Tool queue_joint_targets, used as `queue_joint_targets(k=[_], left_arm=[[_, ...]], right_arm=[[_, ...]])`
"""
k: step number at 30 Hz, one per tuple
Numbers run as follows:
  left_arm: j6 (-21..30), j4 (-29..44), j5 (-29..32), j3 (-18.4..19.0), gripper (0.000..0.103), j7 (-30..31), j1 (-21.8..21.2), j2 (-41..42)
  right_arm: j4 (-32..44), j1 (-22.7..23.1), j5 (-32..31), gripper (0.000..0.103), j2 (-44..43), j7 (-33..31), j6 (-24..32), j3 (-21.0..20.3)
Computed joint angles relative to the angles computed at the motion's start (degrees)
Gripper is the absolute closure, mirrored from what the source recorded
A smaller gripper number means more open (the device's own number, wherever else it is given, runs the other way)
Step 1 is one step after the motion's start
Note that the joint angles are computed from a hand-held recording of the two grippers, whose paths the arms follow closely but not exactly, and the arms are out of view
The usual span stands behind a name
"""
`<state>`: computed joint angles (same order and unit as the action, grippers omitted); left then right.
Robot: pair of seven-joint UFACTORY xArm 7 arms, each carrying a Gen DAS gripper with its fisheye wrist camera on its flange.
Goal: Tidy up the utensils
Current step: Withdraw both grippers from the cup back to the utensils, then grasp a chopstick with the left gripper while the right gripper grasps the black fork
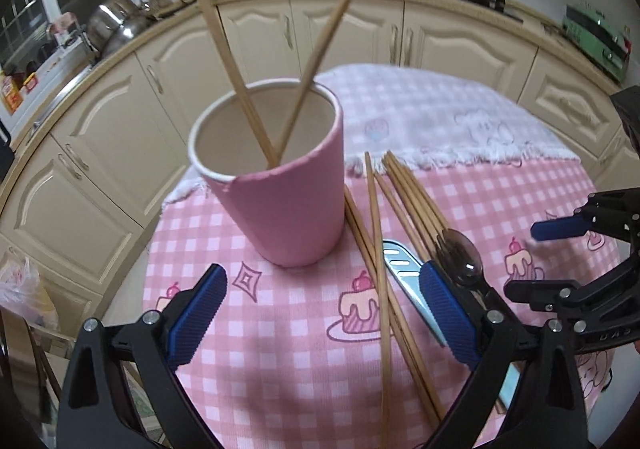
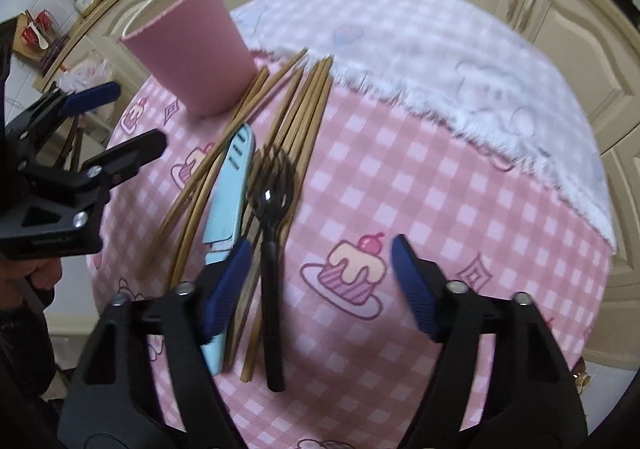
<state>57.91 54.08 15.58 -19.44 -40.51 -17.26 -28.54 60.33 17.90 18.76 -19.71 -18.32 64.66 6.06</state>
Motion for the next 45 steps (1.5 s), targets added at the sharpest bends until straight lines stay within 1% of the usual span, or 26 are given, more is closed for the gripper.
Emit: queue_joint_targets(k=[1, 3, 4, 6, 7, 9, 10, 12, 15, 16, 17, 18, 19, 20, 22, 24, 25, 26, 27, 33, 37, 40, 45], left_arm=[[0.26, 0.43, -0.40, 0.32, 0.009, 0.68, -0.13, 0.78], [0.77, 1.34, -0.70, 0.48, 0.018, 1.52, -0.33, 2.33], [1.14, 1.81, -1.01, 0.70, 0.019, 2.18, -0.57, 3.16], [1.60, 2.62, -1.07, 0.76, 0.020, 2.61, -0.86, 4.58], [2.07, 3.12, -0.92, 0.72, 0.021, 2.60, -0.93, 5.37], [2.50, 3.76, -1.03, 1.04, 0.026, 2.97, -1.32, 6.59], [2.66, 4.07, -1.06, 1.18, 0.026, 3.13, -1.51, 7.21], [3.00, 4.64, -1.00, 1.47, 0.029, 3.25, -1.79, 8.36], [3.36, 5.32, -1.25, 2.16, 0.036, 3.81, -2.26, 9.93], [3.66, 5.74, -1.33, 2.28, 0.037, 3.91, -2.41, 10.56], [3.83, 6.07, -1.53, 2.50, 0.041, 4.27, -2.60, 11.17], [3.87, 6.14, -1.86, 2.81, 0.048, 4.69, -2.82, 11.43], [3.91, 6.25, -2.49, 3.19, 0.052, 5.24, -3.05, 11.67], [3.87, 6.44, -3.41, 3.65, 0.058, 5.93, -3.26, 12.04], [3.43, 6.54, -4.32, 4.13, 0.064, 6.82, -3.51, 12.28], [3.64, 7.28, -4.85, 4.21, 0.079, 7.76, -3.78, 12.92], [3.86, 7.73, -4.74, 4.08, 0.083, 7.96, -3.88, 13.30], [4.04, 8.12, -4.54, 3.91, 0.092, 8.02, -4.00, 13.69], [3.98, 8.45, -4.46, 3.82, 0.096, 7.96, -4.12, 14.04], [2.66, 7.91, -4.84, 3.93, 0.098, 7.70, -4.58, 13.28], [2.34, 6.83, -5.24, 3.76, 0.098, 7.66, -4.66, 11.37], [1.51, 5.01, -6.17, 3.79, 0.098, 7.83, -4.85, 8.64], [-2.16, 1.34, -8.64, 3.38, 0.098, 8.07, -5.19, 3.38]], right_arm=[[0.13, 0.16, -0.17, 0.043, 0.07, -0.23, 0.39, 0.12], [0.87, 0.57, 0.10, 0.045, 0.53, -0.69, 1.57, 0.21], [1.13, 0.71, 0.40, 0.046, 0.90, -1.02, 2.03, 0.15], [1.36, 0.70, 0.02, 0.052, 1.36, -0.91, 2.33, 0.49], [1.34, 0.66, -0.19, 0.053, 1.49, -0.86, 2.29, 0.59], [1.88, 0.64, -0.05, 0.058, 2.05, -0.88, 2.78, 0.52], [2.11, 0.64, -0.10, 0.060, 2.32, -0.78, 2.90, 0.63], [2.33, 0.78, -0.24, 0.066, 2.69, -0.63, 3.13, 0.92], [3.05, 0.99, -0.19, 0.068, 3.51, -0.44, 3.51, 1.23], [3.32, 1.07, -0.39, 0.068, 3.88, -0.28, 3.47, 1.44], [3.41, 1.14, -0.46, 0.069, 3.95, -0.34, 3.53, 1.50], [3.64, 1.20, -0.43, 0.071, 4.14, -0.35, 3.69, 1.52], [3.47, 1.23, -0.28, 0.072, 3.93, -0.63, 3.90, 1.39], [3.68, 1.41, -0.26, 0.076, 4.23, -0.31, 3.80, 1.72], [4.30, 1.75, -0.43, 0.081, 5.35, 0.14, 3.40, 2.23], [4.62, 2.02, -0.50, 0.086, 5.82, 0.11, 3.39, 2.41], [4.78, 2.21, -0.26, 0.089, 6.07, 0.10, 3.27, 2.51], [4.75, 2.37, -0.30, 0.091, 6.14, 0.32, 2.74, 2.73], [4.68, 2.56, -0.30, 0.091, 6.22, 0.47, 2.21, 2.92], [3.59, 2.43, 1.80, 0.091, 5.58, -0.30, 1.52, 1.82], [3.23, 2.07, 3.15, 0.091, 5.00, -0.72, 1.26, 1.20], [2.57, 1.71, 5.03, 0.091, 4.04, -1.36, 0.50, 0.38], [-0.09, 1.12, 10.08, 0.091, 0.75, -2.75, -1.72, -1.53]])
